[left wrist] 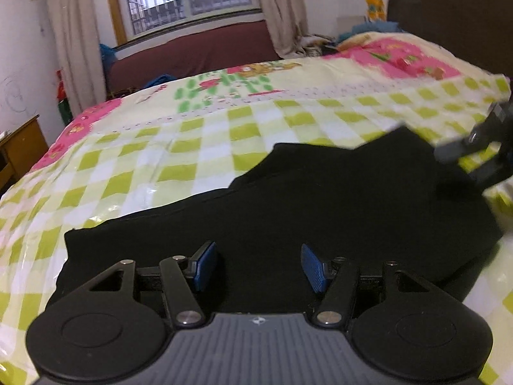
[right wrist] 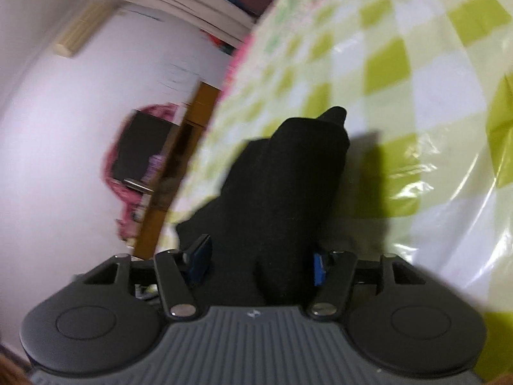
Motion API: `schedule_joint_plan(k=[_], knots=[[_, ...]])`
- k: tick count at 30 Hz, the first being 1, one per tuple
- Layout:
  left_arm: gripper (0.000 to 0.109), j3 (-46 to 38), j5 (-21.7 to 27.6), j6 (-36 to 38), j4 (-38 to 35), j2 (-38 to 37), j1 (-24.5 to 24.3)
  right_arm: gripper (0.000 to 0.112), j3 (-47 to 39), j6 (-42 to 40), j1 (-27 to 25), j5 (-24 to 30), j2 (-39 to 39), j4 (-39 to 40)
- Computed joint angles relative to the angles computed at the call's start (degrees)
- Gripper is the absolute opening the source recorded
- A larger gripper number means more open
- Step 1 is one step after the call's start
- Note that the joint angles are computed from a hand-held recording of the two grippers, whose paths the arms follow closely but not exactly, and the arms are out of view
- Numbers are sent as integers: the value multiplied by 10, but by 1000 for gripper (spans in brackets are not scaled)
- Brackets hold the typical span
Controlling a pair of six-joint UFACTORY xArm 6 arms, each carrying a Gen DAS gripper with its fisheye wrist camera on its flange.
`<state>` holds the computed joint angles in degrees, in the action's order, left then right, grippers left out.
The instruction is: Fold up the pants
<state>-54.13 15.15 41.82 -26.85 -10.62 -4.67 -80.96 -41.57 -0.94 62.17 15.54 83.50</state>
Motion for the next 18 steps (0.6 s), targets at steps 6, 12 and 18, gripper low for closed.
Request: schedule_joint_plan(k=[6,12,18], knots=[[72,-13,2,-18,21,19,-10,46,-74,61,31,-24,82,-48],[72,-13,20,-29,49,10,-11,15,-19,75,30,-36,18,15],[72,-26,63,-26,37,19,-36,13,44,120,5,-62,-16,-7]])
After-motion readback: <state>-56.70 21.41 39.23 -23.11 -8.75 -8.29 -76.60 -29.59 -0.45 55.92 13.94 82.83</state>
